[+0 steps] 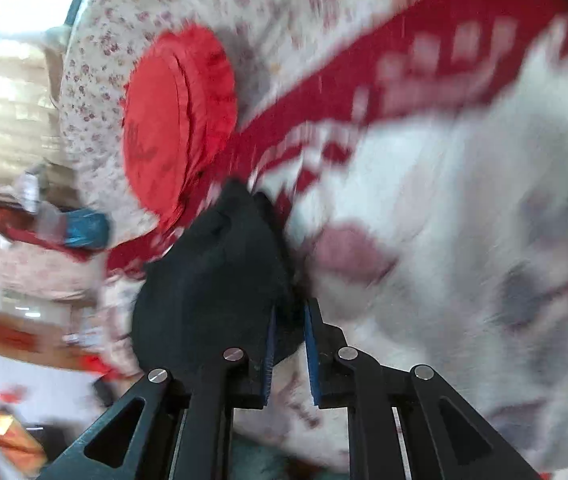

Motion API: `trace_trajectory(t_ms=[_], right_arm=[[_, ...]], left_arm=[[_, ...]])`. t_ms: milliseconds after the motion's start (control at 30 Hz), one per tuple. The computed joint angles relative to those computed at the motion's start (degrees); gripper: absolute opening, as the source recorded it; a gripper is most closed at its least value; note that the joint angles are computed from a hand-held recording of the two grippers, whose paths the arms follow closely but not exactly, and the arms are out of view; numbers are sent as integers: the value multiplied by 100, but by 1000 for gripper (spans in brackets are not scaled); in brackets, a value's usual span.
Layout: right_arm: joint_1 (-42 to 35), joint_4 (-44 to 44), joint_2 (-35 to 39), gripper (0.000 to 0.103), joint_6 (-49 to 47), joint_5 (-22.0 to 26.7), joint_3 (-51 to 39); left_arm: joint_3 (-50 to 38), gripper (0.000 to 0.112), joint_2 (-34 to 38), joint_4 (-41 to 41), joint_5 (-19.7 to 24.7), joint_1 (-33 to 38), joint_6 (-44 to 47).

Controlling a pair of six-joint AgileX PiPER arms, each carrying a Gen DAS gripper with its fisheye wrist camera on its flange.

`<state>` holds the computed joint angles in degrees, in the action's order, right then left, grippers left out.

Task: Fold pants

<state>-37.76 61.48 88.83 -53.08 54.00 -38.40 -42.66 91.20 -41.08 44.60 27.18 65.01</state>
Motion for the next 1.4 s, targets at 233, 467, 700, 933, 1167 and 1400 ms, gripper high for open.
trace_trajectory(t_ms=[233,467,700,933,1167,1400], right_arm=[[1055,15,-635,12,-1,-401,-102],[2001,-1656,63,10,1549,-180,-847],[2732,321,283,13,1251,-969,-1291],[4627,1440,1595,13,1011,-1487,-2554],[5159,1769,3229,14,975,-958,-4204],[4425,3699,2891,2,378,-1605,-2980]], left_arm=[[198,2,-236,-59,-225,-97,63],[-66,3,-1320,-533,879,493,735],[-1211,37,-91,428,-1023,-1622,-1729],[-983,13,392,2268,-1981,-1992,-3566],[-869,13,450,2882,-2433,-2257,-4319],[-714,13,374,3974,-2638,-2521,-5330]])
